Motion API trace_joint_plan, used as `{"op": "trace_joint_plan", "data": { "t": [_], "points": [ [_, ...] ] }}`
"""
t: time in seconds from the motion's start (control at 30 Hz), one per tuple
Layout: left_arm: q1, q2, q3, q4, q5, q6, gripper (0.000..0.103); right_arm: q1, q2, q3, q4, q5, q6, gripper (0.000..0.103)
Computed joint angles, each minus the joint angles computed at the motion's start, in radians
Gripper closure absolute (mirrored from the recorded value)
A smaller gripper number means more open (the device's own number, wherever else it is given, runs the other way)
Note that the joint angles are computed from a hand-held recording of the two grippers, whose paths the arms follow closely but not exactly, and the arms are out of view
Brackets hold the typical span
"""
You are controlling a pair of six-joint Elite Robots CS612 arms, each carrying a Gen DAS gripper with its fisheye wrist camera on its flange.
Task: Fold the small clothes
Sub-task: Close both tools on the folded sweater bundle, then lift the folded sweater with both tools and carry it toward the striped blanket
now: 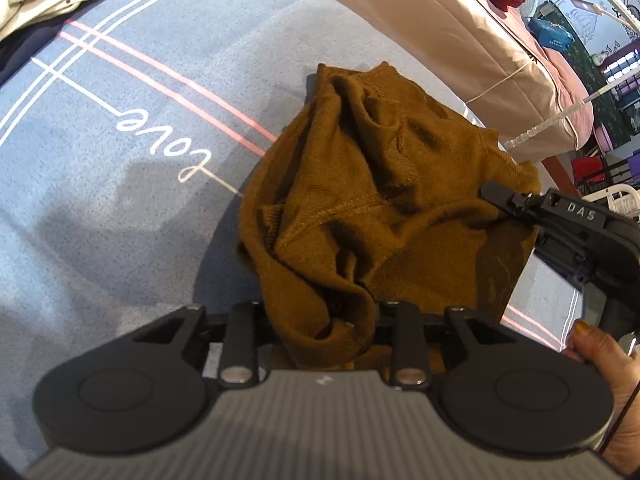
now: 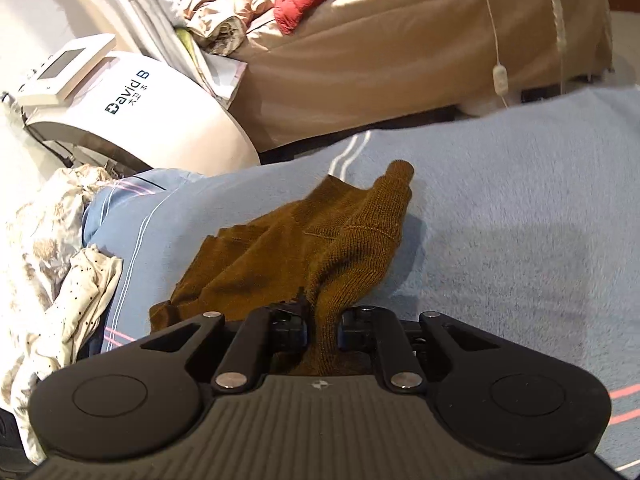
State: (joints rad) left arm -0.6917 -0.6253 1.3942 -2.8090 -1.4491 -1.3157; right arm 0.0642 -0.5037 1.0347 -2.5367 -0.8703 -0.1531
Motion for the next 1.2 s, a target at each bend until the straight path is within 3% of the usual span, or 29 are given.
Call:
{"op": "trace_joint_plan", "data": {
  "t": [0.13, 0.33, 0.53, 0.8, 1.0, 1.2],
  "points": [
    [-0.005, -0.013, 0.003, 0.012, 0.005, 0.027, 0.081, 0.006, -0.019, 0.02, -0.036, -0.018, -0.06, 0.082],
    [-0.009, -0.035, 0.002, 0.004, -0.003, 0.082, 0.085, -0.001, -0.061, 0.073, -0.067, 0.009, -0.127, 0.083],
    [-0.017, -0.035, -0.029, -0.008, -0.063, 0.133, 0.086, -0.023, -0.092, 0.101, -0.076, 0.013, -0.076, 0.083],
    [-0.048, -0.013, -0.122, 0.012, -0.099, 0.211, 0.086, -0.071, -0.13, 0.124, -0.078, -0.008, -0.087, 0.083],
    [-0.084, 0.033, -0.283, 0.067, -0.132, 0.279, 0.086, -0.135, -0.161, 0.121, -0.077, 0.012, -0.114, 0.083],
    [-0.143, 0.155, -0.606, 0.192, -0.175, 0.386, 0.086, -0.233, -0.196, 0.101, -0.014, 0.024, -0.209, 0.083]
  ]
}}
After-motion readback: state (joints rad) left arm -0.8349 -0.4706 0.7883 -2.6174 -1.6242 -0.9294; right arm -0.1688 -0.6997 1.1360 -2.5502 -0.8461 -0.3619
